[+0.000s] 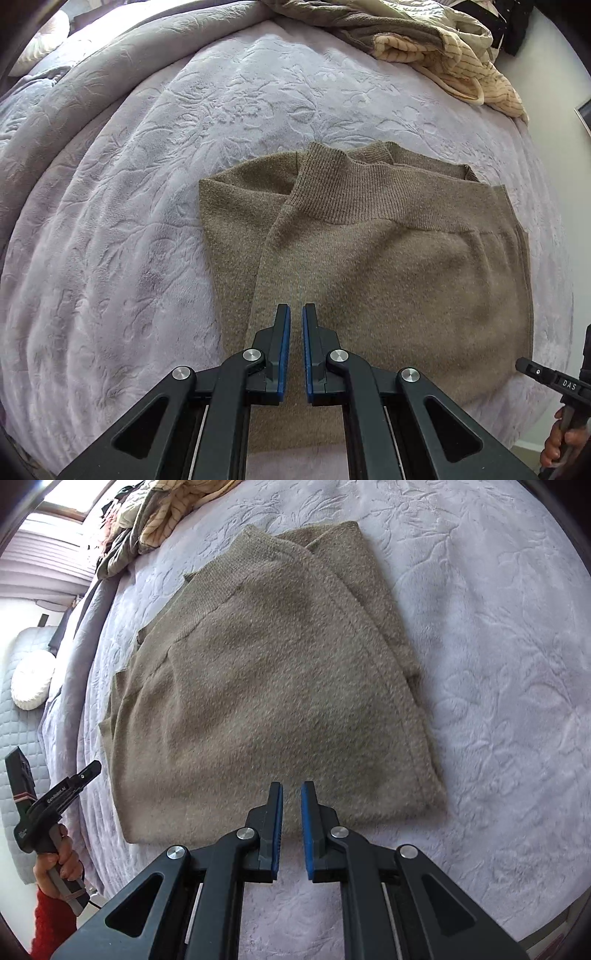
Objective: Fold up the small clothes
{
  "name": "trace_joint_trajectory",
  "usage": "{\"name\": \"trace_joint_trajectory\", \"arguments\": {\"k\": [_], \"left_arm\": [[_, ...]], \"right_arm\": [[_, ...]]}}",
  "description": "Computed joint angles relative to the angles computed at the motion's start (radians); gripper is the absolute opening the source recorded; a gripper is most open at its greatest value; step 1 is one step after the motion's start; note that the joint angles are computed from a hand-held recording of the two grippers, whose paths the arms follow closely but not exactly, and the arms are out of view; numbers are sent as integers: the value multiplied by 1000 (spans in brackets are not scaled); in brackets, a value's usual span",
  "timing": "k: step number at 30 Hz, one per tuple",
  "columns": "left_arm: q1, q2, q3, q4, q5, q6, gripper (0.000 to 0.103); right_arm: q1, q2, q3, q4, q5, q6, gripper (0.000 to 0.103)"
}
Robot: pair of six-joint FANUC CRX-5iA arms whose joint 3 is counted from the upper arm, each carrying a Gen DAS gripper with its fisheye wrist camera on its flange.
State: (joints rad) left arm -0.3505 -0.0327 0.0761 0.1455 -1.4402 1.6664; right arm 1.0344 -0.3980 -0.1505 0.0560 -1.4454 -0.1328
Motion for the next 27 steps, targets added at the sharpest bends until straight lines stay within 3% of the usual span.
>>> {"name": "trace_joint_trajectory", "arguments": {"k": [7, 8, 9, 10, 11, 16, 18, 23, 27], "left_arm": [[6, -50, 0, -8, -40, -3, 8], [7, -57, 2, -11, -51, -6, 25], [4, -59, 9, -19, -63, -5, 51], [-3, -71, 15, -39, -65, 4, 94], [-12, -88, 13, -58, -45, 11, 99], [-25, -120, 30, -64, -58, -39, 99], [-39, -125, 46, -93, -71, -27, 99], [-51, -140, 66, -137, -95, 7, 100], [-20, -148, 49, -98, -120, 15, 100]], "right_arm": [[77, 37, 50, 33, -10, -40, 11], [88, 43, 59, 39, -13, -44, 11], [98, 49, 67, 44, -16, -48, 11], [107, 56, 76, 48, -19, -51, 11], [115, 63, 86, 51, -24, -54, 12], [162, 88, 121, 83, -37, -88, 25], [177, 103, 138, 93, -43, -103, 41], [209, 136, 181, 113, -73, -108, 56], [227, 159, 212, 125, -102, -110, 70]]}}
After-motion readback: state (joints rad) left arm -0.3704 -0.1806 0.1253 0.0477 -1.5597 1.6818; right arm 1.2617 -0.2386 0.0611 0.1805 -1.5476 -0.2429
